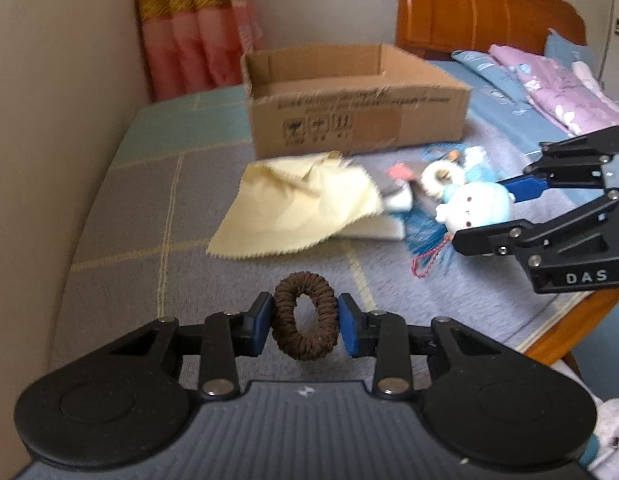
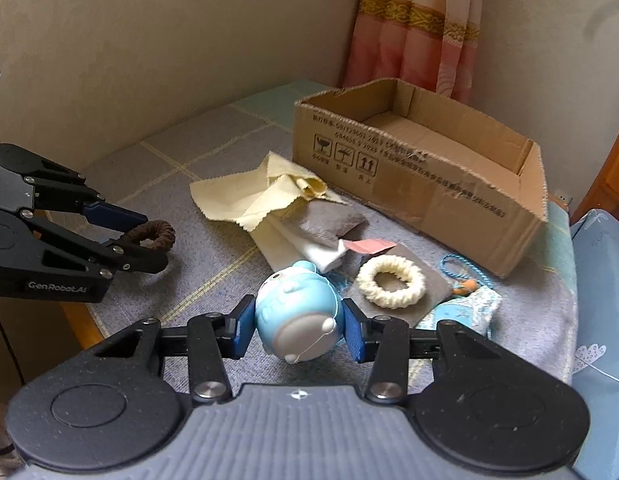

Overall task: Organize soft objects
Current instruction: 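Carry the hair tie into the box and open the left tool while the right tool carries the plush, then lower the blue plush toy into the box and open the right tool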

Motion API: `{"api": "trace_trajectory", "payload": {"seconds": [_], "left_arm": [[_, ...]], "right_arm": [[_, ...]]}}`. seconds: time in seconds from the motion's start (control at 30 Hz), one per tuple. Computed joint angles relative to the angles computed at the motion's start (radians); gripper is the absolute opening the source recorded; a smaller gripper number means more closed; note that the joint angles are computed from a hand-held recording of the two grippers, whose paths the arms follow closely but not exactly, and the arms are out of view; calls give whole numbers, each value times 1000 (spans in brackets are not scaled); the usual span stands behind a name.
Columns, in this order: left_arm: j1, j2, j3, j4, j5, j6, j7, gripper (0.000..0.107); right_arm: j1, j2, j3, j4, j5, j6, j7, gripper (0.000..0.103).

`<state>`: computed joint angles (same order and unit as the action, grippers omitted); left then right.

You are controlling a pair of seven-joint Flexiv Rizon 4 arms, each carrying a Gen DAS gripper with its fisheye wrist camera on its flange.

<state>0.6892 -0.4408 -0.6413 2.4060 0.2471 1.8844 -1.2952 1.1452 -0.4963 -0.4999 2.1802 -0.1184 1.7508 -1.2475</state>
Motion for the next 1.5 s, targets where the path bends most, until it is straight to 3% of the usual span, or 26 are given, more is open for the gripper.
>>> {"api": "trace_trajectory", "payload": {"seconds": [0.23, 0.4, 0.7, 0.8, 0.97, 1.03, 1.1, 1.13, 1.17, 1.23, 1.4, 1.5], "left_arm": [[159, 23, -210, -22, 11, -32, 15, 34], [131, 0, -238, -105, -30, -56, 57, 34], [-161, -76, -47, -401, -166, -158, 194, 34], [-324, -124, 101, -546, -227, -226, 229, 35], [-527, -223, 301, -767, -318, -336, 230, 35], [-599, -261, 381, -840, -345, -354, 216, 41], [-629, -299, 407, -900, -377, -383, 227, 55], [-644, -313, 423, -921, -395, -392, 226, 76], [-668, -324, 453, -938, -410, -387, 212, 90], [-685, -328, 474, -932, -436, -363, 204, 92], [-600, -260, 375, -790, -484, -303, 255, 95], [-558, -194, 341, -664, -482, -215, 259, 101]], "right_arm": [[65, 42, -86, 30, 36, 34, -46, 50], [62, 63, -115, 9, 66, 43, -94, 50], [-35, 50, -95, -86, 94, 62, -146, 50], [-74, 27, -85, -128, 96, 63, -151, 50], [-138, -2, -59, -185, 90, 52, -147, 50], [-164, -6, -41, -196, 81, 48, -144, 50], [-175, -15, -41, -209, 74, 40, -136, 50], [-173, -22, -50, -214, 71, 38, -132, 50], [-169, -29, -59, -218, 70, 37, -125, 50], [-193, -34, -41, -233, 61, 27, -113, 50], [-207, -46, -40, -247, 37, 16, -80, 50], [-219, -54, -33, -265, 15, -3, -59, 50]]}}
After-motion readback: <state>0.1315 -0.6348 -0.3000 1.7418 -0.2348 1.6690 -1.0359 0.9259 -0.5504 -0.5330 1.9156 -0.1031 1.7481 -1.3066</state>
